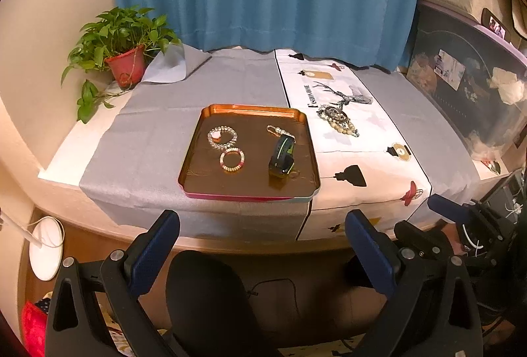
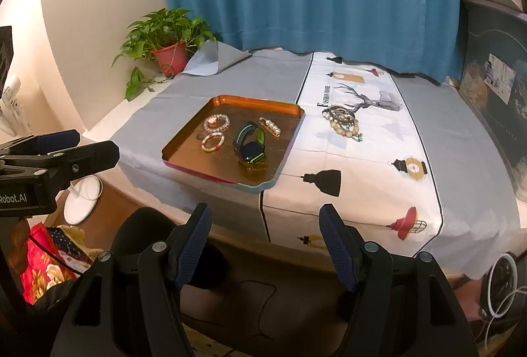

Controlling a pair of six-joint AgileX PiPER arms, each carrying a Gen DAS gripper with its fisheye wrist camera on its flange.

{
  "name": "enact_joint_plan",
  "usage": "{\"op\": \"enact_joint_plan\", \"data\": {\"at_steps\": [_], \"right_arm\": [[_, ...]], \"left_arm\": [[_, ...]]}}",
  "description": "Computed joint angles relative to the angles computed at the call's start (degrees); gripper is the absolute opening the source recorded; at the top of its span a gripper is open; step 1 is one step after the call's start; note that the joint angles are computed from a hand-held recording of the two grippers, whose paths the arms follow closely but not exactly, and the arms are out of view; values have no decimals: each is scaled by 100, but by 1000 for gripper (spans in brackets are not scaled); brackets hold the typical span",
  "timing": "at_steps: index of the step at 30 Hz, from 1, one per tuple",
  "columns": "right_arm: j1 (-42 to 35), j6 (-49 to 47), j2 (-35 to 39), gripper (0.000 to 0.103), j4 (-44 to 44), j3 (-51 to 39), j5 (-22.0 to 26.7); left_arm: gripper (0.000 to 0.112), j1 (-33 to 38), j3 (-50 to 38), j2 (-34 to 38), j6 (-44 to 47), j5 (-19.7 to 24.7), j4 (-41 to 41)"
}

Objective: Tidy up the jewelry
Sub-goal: 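Withdraw both open tools above the tray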

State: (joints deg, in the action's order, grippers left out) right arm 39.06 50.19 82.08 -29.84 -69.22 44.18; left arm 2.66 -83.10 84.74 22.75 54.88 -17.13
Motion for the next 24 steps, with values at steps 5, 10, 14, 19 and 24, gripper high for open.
{"op": "enact_joint_plan", "data": {"at_steps": [5,10,14,19,24], "right_arm": [[10,42,-5,69,61,35,40],[-65,-16,12,69,118,36,7],[-163,-78,51,69,187,64,-66],[-293,-157,92,69,294,105,-156],[-455,-236,104,69,401,186,-258]], "left_arm": [[100,-21,-1,1,-37,2,36],[100,-54,42,25,-84,-23,83],[100,-97,50,62,-95,-55,136],[100,-147,-51,187,-131,-23,187],[100,-267,-119,277,-250,-5,298]]}}
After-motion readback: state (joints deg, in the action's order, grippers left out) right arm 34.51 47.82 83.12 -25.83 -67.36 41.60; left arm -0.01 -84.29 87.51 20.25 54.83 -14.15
